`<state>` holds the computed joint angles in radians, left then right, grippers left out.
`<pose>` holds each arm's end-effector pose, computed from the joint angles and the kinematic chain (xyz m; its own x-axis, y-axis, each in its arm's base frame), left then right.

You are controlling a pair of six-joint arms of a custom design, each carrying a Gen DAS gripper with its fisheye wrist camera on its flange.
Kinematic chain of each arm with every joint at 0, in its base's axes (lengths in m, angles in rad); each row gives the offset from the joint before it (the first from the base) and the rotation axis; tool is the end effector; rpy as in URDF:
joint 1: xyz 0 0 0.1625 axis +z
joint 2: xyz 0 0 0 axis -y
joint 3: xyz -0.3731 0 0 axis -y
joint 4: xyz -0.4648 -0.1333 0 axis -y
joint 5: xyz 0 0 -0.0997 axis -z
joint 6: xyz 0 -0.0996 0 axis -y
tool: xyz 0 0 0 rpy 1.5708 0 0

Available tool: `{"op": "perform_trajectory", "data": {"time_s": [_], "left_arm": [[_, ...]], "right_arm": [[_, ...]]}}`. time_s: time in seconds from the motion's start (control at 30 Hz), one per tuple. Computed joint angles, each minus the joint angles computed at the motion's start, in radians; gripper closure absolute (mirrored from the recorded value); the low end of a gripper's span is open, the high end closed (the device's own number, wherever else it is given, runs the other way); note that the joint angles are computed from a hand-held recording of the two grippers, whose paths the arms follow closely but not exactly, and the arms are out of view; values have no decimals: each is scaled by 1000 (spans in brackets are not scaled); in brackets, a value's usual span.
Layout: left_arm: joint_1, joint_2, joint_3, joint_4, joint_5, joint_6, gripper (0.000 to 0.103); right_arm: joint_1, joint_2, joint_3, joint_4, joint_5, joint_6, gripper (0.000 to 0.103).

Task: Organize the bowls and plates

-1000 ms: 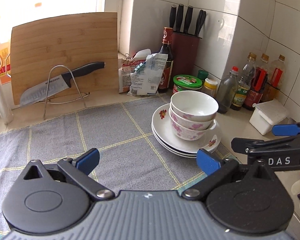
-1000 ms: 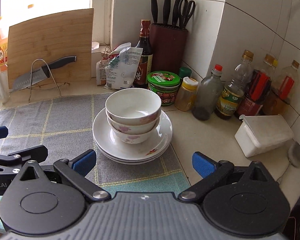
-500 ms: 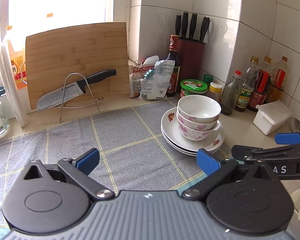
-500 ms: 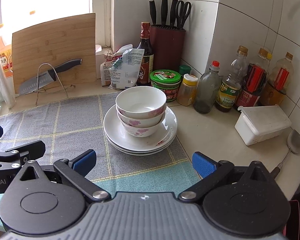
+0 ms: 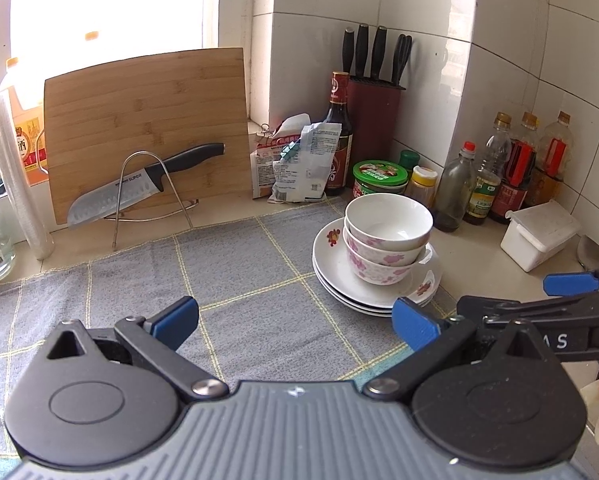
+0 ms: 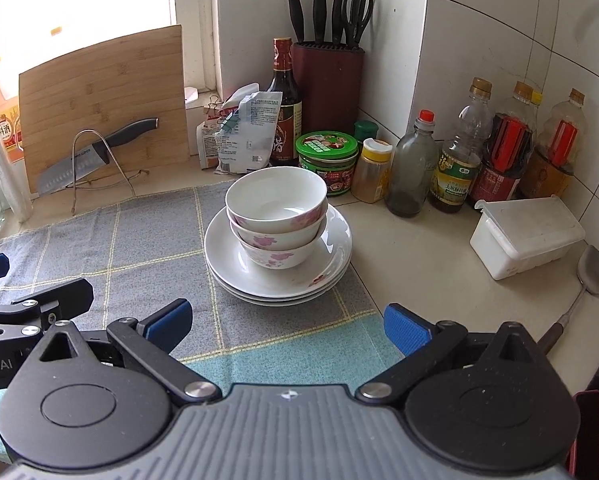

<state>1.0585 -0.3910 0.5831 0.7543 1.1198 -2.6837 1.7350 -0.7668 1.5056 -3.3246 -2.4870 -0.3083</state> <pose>-0.2247 -0.7601 0.0849 -0.6399 0.5091 -0.5756 0.7587 0.5375 -0.3681 0.1707 -0.6979 0.1611 -0.6511 0.3807 0.6566 -0.2979 0.6675 -0.6824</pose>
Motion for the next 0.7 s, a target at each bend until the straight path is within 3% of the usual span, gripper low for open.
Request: {"op": "perform_trajectory", "data": {"time_s": [0.7], "left_arm": [[-1,20,-36,22,2,-15,1]], "right_arm": [[-2,-4,-4,19,-1,11,0]]}}
